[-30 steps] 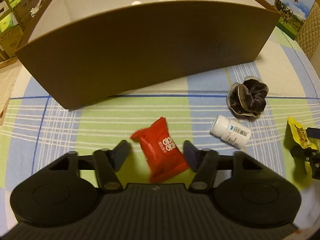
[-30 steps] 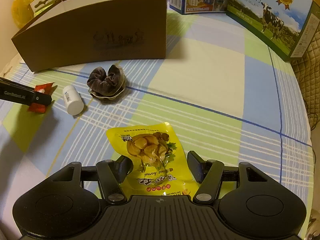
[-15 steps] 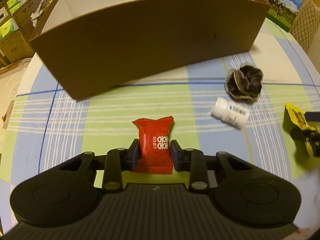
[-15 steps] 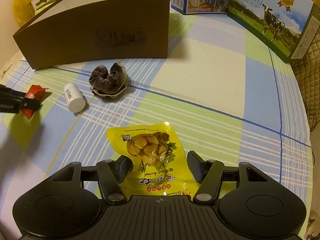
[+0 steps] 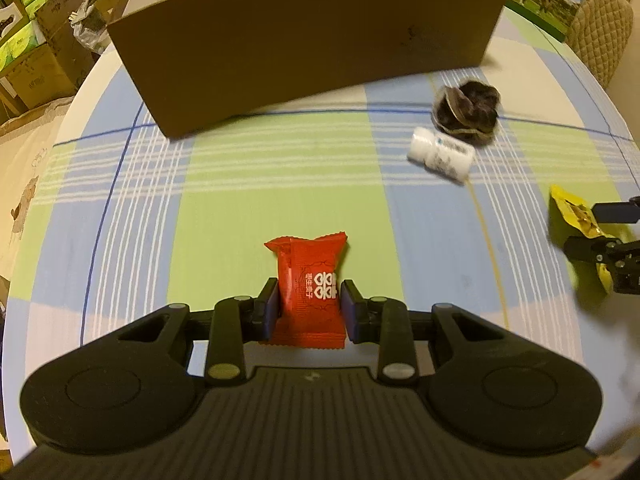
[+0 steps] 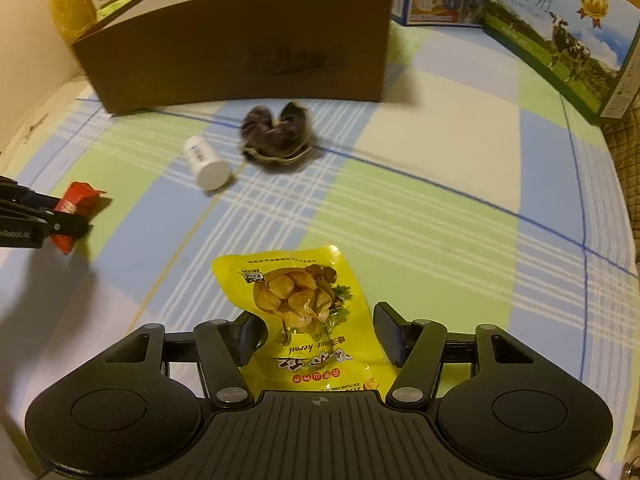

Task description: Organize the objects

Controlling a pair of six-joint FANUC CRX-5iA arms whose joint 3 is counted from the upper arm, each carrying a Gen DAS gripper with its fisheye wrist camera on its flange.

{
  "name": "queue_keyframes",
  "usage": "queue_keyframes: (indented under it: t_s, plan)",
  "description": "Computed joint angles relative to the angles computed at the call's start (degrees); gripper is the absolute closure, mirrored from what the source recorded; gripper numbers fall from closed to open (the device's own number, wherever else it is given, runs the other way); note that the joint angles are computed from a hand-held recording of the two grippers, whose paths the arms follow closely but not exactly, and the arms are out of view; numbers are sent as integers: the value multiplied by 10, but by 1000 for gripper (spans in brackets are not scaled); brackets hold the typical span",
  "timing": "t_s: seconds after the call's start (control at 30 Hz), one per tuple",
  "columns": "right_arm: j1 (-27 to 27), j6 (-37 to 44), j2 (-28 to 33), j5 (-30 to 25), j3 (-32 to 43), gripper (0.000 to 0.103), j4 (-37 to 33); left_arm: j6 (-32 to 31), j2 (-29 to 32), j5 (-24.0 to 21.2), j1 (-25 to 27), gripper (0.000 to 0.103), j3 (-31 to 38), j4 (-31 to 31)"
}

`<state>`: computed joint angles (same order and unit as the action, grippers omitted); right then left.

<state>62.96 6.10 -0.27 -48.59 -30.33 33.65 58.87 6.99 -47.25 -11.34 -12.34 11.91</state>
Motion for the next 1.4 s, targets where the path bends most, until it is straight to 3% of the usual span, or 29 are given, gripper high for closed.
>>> queue_keyframes:
  t_s: [0.5, 1.4]
  plan:
    - [41, -1, -5, 8, 3, 51, -7, -25, -46, -14, 2, 77, -43, 14]
    - [67, -43, -29, 13, -13, 53, 55, -44, -90, -2, 14, 77, -72, 34]
